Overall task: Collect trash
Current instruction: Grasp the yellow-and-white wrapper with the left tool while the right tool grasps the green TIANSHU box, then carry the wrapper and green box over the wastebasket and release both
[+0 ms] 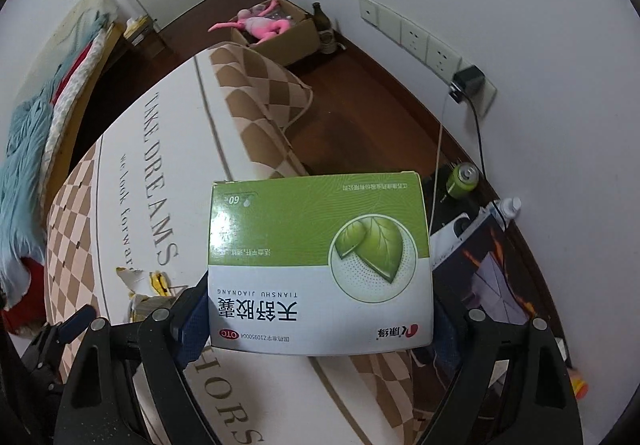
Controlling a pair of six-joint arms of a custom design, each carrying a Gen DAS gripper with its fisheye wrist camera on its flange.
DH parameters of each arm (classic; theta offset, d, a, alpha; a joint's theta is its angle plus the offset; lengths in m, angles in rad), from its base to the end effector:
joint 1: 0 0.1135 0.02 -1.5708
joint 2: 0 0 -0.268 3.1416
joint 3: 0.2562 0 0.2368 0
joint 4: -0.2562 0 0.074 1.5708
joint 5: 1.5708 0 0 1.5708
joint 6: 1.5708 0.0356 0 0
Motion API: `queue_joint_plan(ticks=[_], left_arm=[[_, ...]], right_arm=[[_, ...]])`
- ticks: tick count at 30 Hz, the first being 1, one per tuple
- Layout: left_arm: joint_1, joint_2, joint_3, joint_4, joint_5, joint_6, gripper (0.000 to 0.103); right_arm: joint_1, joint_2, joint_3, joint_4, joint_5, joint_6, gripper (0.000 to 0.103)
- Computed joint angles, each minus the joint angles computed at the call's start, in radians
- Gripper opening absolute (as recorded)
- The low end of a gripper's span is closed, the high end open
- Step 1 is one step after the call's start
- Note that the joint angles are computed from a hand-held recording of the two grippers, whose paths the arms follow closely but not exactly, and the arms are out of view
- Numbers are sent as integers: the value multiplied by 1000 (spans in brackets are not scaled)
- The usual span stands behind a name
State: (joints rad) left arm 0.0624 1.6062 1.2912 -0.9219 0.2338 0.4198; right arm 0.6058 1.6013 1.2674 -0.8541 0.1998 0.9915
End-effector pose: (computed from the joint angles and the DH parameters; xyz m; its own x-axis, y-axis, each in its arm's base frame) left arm 0.3014 0.0106 0.2648 -0.8549 0.3439 -0.3885 0.3981 0.9149 -0.0663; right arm 0.2547 0.1678 0.2620 -0.8335 0.4204 -0.3586 0.3660 0.9062 0.2118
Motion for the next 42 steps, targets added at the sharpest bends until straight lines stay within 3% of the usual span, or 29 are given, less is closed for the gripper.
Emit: queue_joint_plan(ticks=[2, 3, 4, 10, 11, 12, 25, 31, 37, 42], left_arm=[[-24, 24, 6, 18, -20, -17, 76], [-29, 26, 7, 18, -31, -22, 57], [-38, 33, 8, 25, -46, -32, 49], [-9, 4, -23, 60, -12, -22, 43], [-7, -1, -24, 62, -10, -22, 34], [-6, -4, -22, 57, -12, -21, 13], [119, -63, 35, 4, 24, 10, 10], [251, -98, 139, -72, 95, 54, 10], [472, -44, 386, -233, 212, 156, 10], [701, 115, 735, -426, 323, 276, 10]], right_arm=[[3, 11, 5, -5, 13, -3, 90], [4, 16, 7, -4, 16, -7, 90], [5, 22, 15, -6, 17, -7, 90], [19, 37, 28, -1, 24, -9, 90], [24, 40, 34, -3, 28, -11, 90], [27, 43, 40, -8, 33, -13, 90], [91, 36, 148, -88, 95, -6, 90], [148, 45, 226, -131, 116, 12, 90], [241, 128, 436, -224, 153, 24, 90], [340, 338, 833, -372, 185, 13, 90]])
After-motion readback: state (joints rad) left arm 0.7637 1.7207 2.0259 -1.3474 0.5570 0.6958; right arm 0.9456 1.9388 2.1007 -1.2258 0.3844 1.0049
